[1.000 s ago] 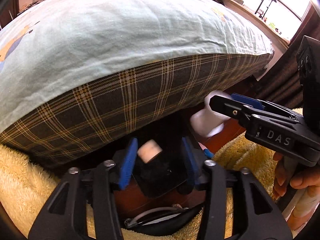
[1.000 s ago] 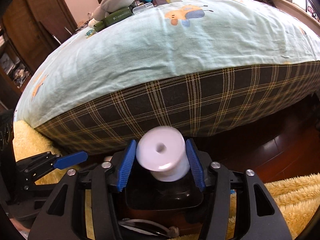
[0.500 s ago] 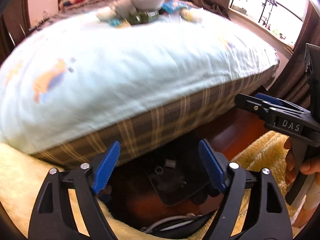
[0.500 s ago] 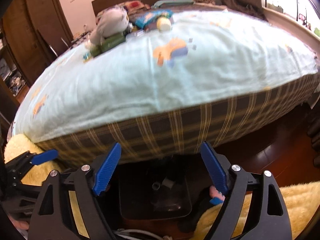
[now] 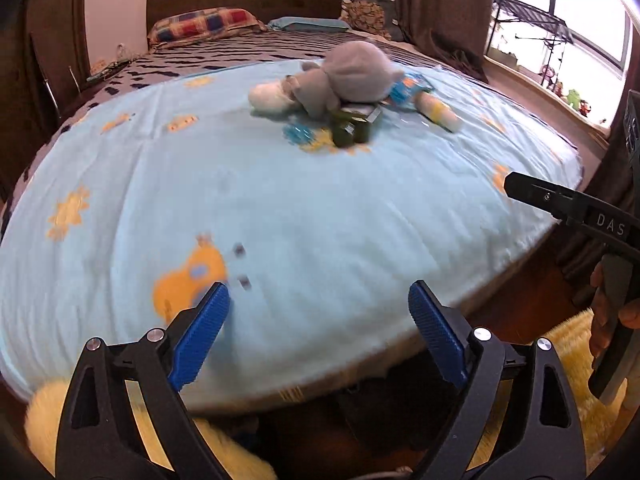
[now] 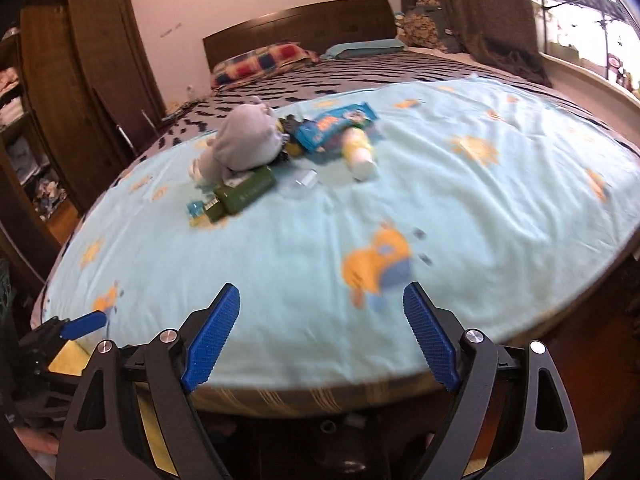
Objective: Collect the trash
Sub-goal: 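Grasp the blue teether with the left tool while the right tool grasps the clear plastic box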
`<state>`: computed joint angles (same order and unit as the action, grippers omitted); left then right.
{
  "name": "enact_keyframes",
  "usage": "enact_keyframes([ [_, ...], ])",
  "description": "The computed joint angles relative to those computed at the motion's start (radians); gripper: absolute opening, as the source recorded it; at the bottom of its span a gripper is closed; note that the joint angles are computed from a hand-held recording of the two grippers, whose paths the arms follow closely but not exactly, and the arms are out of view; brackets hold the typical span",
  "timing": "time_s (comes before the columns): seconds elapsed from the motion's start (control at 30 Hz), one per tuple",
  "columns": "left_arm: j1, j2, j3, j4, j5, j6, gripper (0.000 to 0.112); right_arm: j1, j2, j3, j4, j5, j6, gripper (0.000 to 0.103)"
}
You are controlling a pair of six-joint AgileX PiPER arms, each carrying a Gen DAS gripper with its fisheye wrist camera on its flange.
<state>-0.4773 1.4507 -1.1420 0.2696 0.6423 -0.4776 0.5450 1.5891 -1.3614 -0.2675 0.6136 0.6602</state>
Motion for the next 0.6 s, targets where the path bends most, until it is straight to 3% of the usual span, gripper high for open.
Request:
enact_keyframes([
  [0.3, 0.136, 0.177, -0.217, -0.189, 0.009, 0.23, 0.067, -0.018, 0.29, -0.351, 0.036, 0.114, -0.074, 0.052],
  [0.6, 0.161, 0.38, -0.47, -0.244, 0.061, 0.307, 0.06, -0.06, 0.439, -0.589, 0.091, 0.211, -0.123, 0.05],
])
